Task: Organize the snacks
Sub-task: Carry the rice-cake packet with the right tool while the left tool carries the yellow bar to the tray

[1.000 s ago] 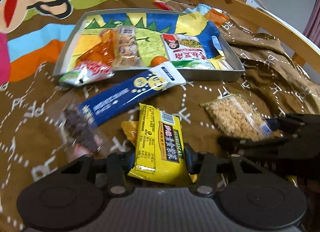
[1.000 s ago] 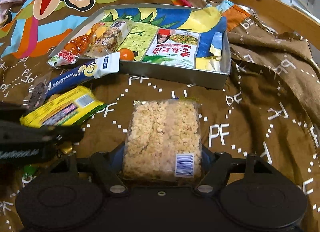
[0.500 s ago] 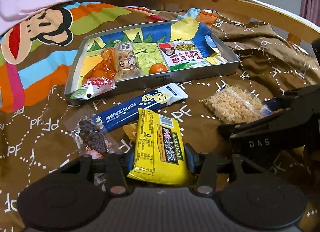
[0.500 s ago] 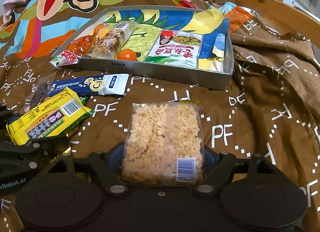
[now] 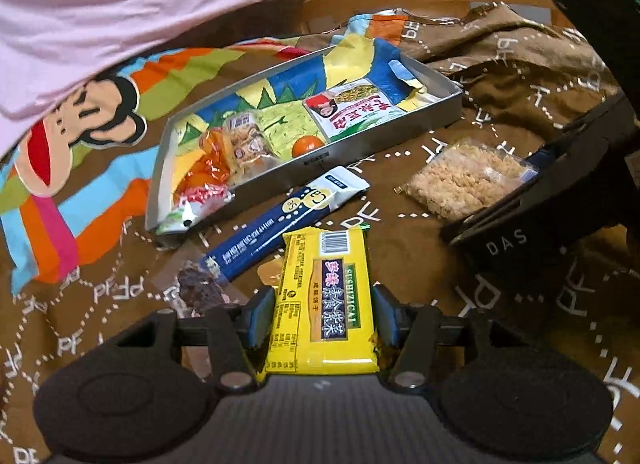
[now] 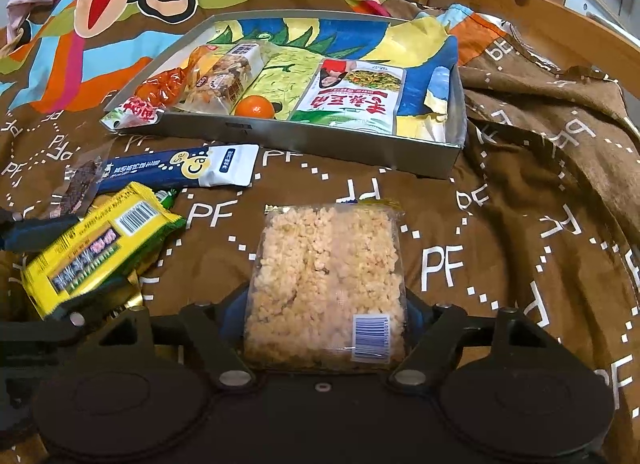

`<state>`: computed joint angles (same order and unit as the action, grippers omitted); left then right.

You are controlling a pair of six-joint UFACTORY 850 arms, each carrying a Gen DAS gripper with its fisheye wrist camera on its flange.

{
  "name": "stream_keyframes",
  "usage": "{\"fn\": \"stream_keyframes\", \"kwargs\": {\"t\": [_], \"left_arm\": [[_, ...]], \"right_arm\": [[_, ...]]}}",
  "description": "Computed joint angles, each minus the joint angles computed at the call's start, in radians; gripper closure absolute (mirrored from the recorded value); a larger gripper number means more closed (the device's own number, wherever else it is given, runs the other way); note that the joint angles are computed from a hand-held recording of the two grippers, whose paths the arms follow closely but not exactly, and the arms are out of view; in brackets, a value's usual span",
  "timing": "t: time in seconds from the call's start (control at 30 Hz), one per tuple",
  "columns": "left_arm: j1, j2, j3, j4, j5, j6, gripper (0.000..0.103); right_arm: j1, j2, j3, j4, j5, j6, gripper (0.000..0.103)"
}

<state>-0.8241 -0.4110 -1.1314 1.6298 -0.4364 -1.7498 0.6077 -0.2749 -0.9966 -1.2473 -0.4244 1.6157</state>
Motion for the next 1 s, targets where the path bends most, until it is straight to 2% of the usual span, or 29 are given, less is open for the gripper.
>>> {"fn": "stream_keyframes", "kwargs": {"t": [0.03, 0.1, 0.2, 0.3, 0.47, 0.63, 0.8, 0.87, 1.0], "left_arm": [[0.005, 0.004, 0.000, -0.006, 0.013, -0.010, 0.051], [0.019, 0.019, 0.005, -0.034, 0.048, -0.039, 0.051], [0.056, 0.055, 0.029, -0.068, 0.151, -0.136, 0.051], [0.073, 0.098, 0.070, 0.016, 0.184, -0.314, 0.051], [0.078, 0.157, 0.118, 0.241, 0.155, -0.611, 0.051], [0.086, 0.156, 0.106, 0.484, 0.079, -0.873, 0.051], [0.121, 0.090, 0.007, 0.650, 0.056, -1.044, 0.051], [0.137, 0.050, -0.044, 0.714, 0.048, -1.118, 0.051], [0.159, -0.050, -0.174, 0.754, 0.060, -1.168, 0.051]], "right_arm": [[0.001, 0.001, 0.001, -0.011, -0.002, 0.010, 0.030], [0.003, 0.004, 0.002, -0.020, -0.006, 0.023, 0.030], [0.009, 0.017, 0.013, -0.055, -0.006, 0.066, 0.031], [0.020, 0.041, 0.032, -0.110, 0.005, 0.130, 0.031], [0.057, 0.091, 0.072, -0.310, -0.008, 0.318, 0.031], [0.089, 0.122, 0.104, -0.587, -0.104, 0.560, 0.030], [0.068, 0.103, 0.097, -0.762, -0.211, 0.741, 0.030], [0.046, 0.089, 0.086, -0.809, -0.236, 0.784, 0.030], [-0.007, 0.050, 0.044, -0.861, -0.260, 0.878, 0.030]]}}
